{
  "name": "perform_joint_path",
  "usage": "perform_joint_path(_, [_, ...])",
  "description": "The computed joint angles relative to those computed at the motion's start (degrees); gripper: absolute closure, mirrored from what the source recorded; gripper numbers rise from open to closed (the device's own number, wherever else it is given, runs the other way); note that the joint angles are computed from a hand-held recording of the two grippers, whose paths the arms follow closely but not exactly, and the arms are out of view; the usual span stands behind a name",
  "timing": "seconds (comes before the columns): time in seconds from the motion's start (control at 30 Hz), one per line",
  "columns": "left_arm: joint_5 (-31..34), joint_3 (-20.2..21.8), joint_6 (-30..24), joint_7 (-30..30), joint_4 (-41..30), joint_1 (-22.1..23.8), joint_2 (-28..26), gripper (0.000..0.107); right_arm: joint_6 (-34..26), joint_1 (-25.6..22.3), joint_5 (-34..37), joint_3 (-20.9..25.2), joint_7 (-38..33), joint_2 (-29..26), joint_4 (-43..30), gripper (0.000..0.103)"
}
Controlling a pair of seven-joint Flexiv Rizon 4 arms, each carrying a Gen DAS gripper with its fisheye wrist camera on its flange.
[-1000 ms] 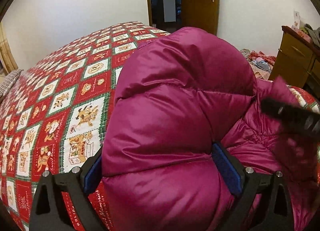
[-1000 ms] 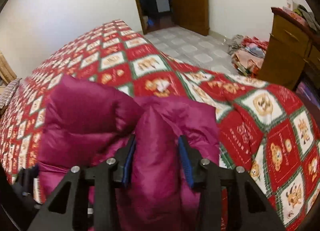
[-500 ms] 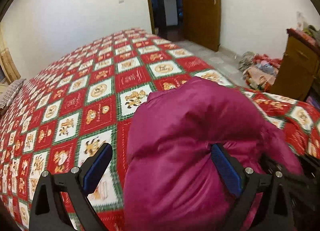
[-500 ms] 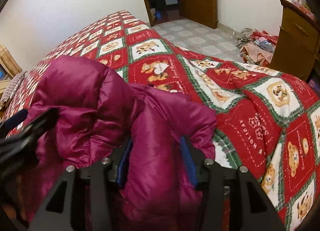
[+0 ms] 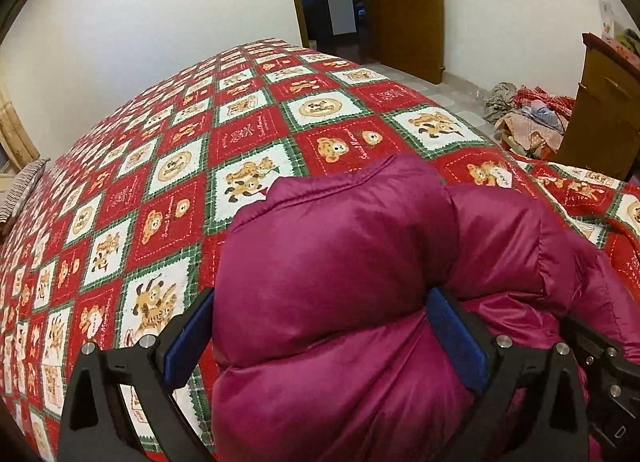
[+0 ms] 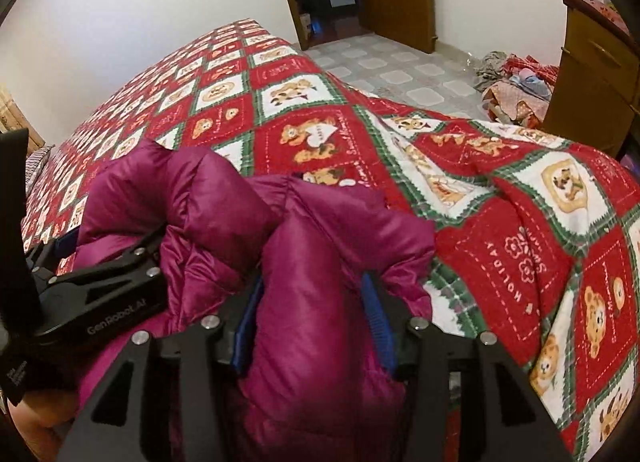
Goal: Fold large clothes
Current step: 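Lower the bundle onto the quilt and open both grippers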
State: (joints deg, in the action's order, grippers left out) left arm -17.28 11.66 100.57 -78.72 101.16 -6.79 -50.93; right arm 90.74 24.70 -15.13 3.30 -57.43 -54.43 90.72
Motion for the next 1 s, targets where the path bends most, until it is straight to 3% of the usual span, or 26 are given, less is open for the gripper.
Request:
perform_joint_path(0.17, [2.48,-3.82,-0.78,1.71,4.69,3.72,4.55,0.004,0.45,1.06,0.27,-1.43,0.71,0.26,0.49,0.05])
perform_joint_path(0.3, [5.95,-10.91,3.14,2.15,13.37,10.5,10.52,0.005,1.48,3.16,0.64,-4.3,2.23,0.75,1.53,0.043])
perform_joint_path(0.43, [10.02,-14.36,7.24,2.33,21.86,14.89,15.91,0.005,5.07,4.31,1.75,-6.05,3.0,2.74,5.32,0.041])
perform_joint_path(0.53, [10.84,-11.65,11.46,2.16,26.13,13.02,17.77,0.005,10.69,12.99,5.39,-15.31,4.65,6.43,13.35,0.027])
perform_joint_path(0.6, [10.22,-9.64,12.72,2.28,28.59,11.19,18.79,0.005,13.72,17.24,8.39,-18.63,3.99,8.64,18.21,0.026])
perform_joint_path(0.7, [12.24,-10.69,16.3,1.19,32.48,12.98,19.7,0.005,16.98,23.76,14.27,-22.68,2.29,11.92,25.11,0.026])
perform_joint_path(0.83, [13.82,-11.26,19.9,-1.18,36.6,14.22,20.37,0.005,20.46,36.38,24.68,-31.25,0.16,13.58,32.39,0.025])
perform_joint_path(1.0, [14.88,-10.48,22.87,-2.87,40.51,13.68,21.36,0.005,21.69,44.18,32.73,-34.42,-1.39,14.14,36.05,0.02])
